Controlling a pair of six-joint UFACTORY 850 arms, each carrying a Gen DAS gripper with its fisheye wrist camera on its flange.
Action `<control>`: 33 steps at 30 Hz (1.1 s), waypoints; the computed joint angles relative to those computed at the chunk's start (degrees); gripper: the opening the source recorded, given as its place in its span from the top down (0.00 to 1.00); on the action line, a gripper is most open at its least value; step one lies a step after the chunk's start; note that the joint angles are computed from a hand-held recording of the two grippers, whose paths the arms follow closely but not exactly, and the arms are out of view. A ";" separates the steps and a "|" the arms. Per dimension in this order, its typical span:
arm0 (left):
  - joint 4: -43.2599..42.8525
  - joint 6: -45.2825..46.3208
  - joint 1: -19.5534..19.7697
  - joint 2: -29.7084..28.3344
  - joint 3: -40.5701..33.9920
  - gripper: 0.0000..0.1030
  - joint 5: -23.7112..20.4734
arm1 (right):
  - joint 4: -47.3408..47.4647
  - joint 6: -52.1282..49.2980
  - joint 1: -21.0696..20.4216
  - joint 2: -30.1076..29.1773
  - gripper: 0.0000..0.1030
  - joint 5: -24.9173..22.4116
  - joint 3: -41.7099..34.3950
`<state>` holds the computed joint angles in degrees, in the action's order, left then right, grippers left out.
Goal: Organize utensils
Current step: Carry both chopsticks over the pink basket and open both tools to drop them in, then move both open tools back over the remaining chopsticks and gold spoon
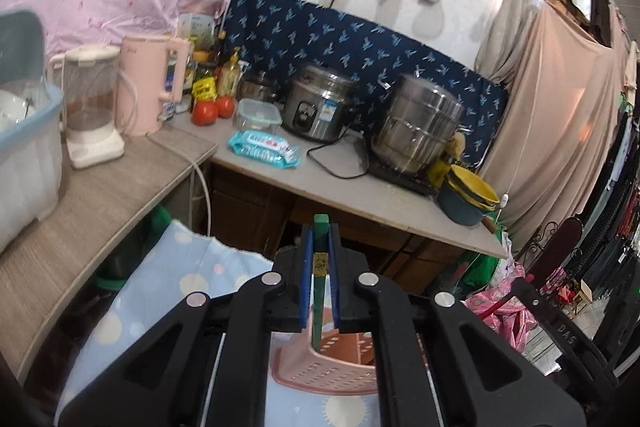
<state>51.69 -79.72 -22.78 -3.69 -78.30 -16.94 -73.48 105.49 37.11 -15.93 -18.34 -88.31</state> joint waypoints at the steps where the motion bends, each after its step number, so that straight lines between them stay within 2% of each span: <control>1: -0.82 0.17 0.28 0.12 0.53 0.93 0.25 | 0.06 -0.30 -0.05 -0.05 0.92 -0.02 0.12; 3: -0.39 -1.02 0.52 0.40 1.27 0.93 0.47 | -0.61 -0.43 0.25 0.10 0.85 -1.27 0.49; 4: 1.68 -3.56 0.47 0.82 2.02 0.90 0.47 | -1.19 -0.16 0.57 0.30 0.79 -2.63 0.75; 5: 2.49 -4.49 0.38 1.15 2.40 0.79 0.19 | -1.90 0.60 0.83 0.46 0.59 -3.56 0.92; 6: 4.50 -6.52 0.17 1.54 2.85 0.73 -0.43 | -4.88 3.76 1.28 1.11 0.45 -4.96 1.84; 7: 7.35 -9.35 -0.27 1.99 3.31 0.59 -1.70 | -7.02 5.92 1.58 1.70 0.44 -5.74 2.57; 8: 10.63 -12.40 -0.92 2.52 3.77 0.53 -3.69 | -8.92 7.35 2.08 2.49 0.44 -6.88 3.49; 18: 8.67 -9.02 -4.79 8.87 9.63 0.52 -10.18 | -5.78 1.58 5.87 9.85 0.44 -9.38 11.09; 23: 5.95 -6.92 -7.99 13.30 14.65 0.52 -14.09 | -3.18 -1.02 10.15 13.84 0.44 -13.50 16.77; 30: 2.46 -5.69 -14.42 18.25 22.21 0.52 -20.53 | 3.38 -3.93 16.64 18.53 0.44 -16.21 25.43; 33: -0.97 -4.91 -16.92 19.98 25.82 0.52 -21.84 | 6.95 -5.50 19.97 19.47 0.44 -17.77 28.72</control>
<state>50.72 -84.64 -39.70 16.29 -52.48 -38.78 -66.53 99.99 57.08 3.55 -36.12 -59.59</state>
